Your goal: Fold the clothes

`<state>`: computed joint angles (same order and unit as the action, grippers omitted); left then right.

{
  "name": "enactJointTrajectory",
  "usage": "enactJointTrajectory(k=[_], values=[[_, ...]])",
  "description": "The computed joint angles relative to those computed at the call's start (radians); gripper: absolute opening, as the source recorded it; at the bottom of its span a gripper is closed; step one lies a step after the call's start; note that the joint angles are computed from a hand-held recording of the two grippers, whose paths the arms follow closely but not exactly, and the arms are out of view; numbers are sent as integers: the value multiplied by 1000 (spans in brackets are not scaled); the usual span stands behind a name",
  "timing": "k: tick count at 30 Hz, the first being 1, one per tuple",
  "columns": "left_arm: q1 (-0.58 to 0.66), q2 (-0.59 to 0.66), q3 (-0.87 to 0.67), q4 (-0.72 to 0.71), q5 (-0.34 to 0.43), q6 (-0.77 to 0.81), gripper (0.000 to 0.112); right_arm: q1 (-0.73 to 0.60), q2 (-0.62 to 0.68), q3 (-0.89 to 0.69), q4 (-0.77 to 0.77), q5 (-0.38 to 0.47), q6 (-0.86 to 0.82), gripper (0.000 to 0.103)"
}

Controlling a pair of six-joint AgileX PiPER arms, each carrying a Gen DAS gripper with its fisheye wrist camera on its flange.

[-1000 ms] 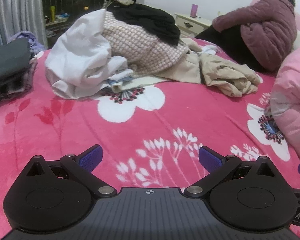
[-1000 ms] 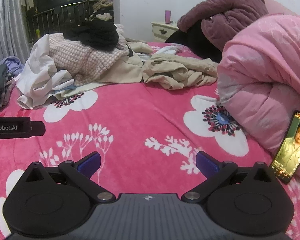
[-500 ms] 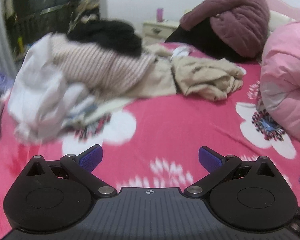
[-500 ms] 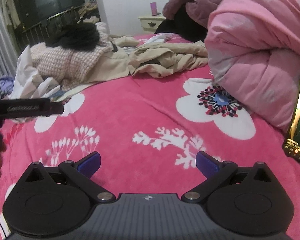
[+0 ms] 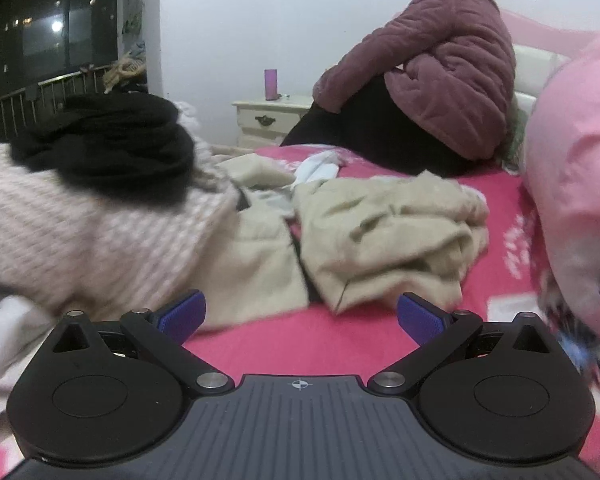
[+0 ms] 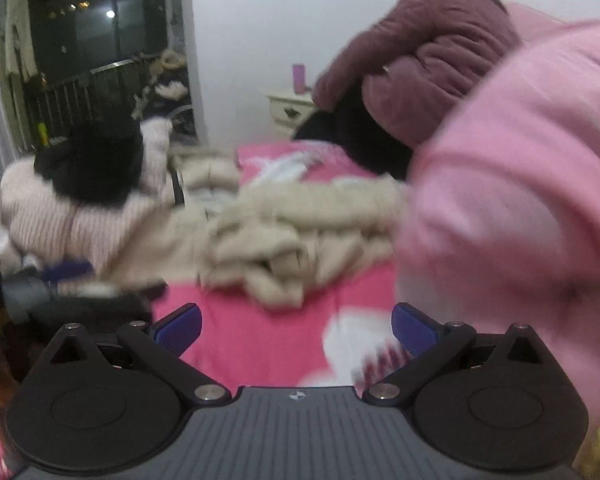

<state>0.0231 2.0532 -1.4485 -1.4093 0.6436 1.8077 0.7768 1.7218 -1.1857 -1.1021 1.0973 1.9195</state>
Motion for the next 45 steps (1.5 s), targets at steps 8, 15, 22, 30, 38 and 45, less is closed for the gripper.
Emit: enactJointTrajectory(k=[8,15,22,30,38,45], values=[[-137,221,-357,209,-56,-314,102,-527,249,-368,310,-382,-360,101],[-175,317,-511,421,-44,-565,92,-721,501,-637,648,-348,-483,102],[-180,315,-511,449,28,-618,41,-713,542,-690,622,-298,-441,76],[-164,229,-405,352,39,-497,16,-633,435,-563,359,-301,-326,28],[-28,107,-278,213,218,-342,13,-460,241,-378,50,-313,-209,22],[209,-31,-129,185,520,-190,12,-208,34,-184,-125,-236,-16,22]])
